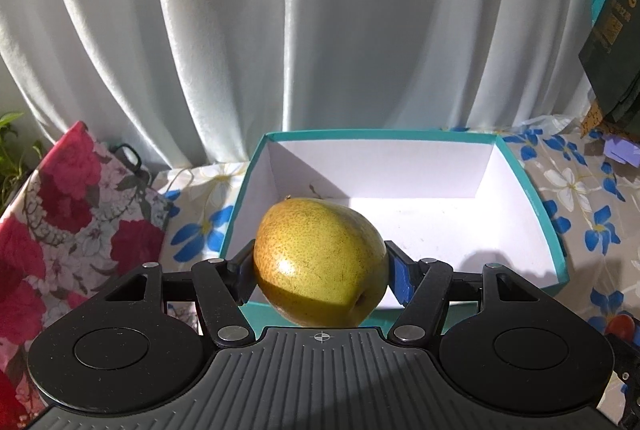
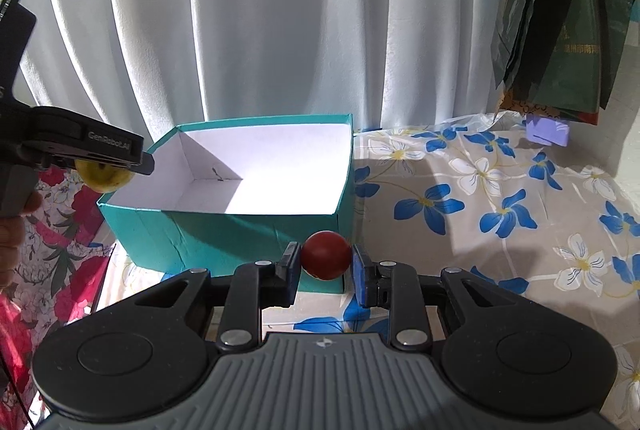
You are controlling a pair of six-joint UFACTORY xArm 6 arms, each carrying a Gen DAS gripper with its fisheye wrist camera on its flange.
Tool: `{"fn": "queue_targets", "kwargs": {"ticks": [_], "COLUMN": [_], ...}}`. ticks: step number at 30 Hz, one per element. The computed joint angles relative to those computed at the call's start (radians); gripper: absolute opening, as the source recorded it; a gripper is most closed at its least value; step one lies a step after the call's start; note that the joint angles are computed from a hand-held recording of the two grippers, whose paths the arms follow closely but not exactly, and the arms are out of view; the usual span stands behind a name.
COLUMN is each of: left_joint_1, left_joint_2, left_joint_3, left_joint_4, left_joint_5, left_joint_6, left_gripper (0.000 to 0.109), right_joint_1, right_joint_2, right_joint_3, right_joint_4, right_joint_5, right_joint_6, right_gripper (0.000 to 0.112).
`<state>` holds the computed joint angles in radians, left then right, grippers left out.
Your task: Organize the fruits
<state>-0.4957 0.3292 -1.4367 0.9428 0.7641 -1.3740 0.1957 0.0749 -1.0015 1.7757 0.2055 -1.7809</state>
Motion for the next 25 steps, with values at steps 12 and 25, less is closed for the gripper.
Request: {"fn": "queue_targets", "kwargs": {"ticks": [12,25], "left_joint_1": [0.07,0.11], "left_joint_2": [0.216,0.323], "left_joint_3": [-0.178,-0.258], "left_joint_4": [-0.144,-0.316], "left_joint_5": [-0.025,-0.038], "left_joint_6": [0.157,0.288], "left_gripper": [0.068,0.068], "right_joint_1": [0.018,0.036], "right_joint_2": [0.04,0.092], "right_joint_3": [-0.058,-0.131], "right_joint_4": [0.047,0.043], "right_joint_5": [-0.032,-0.041], "right_joint_6": [-0.04,-0.041], "right_gripper": [0.026,0.026]}}
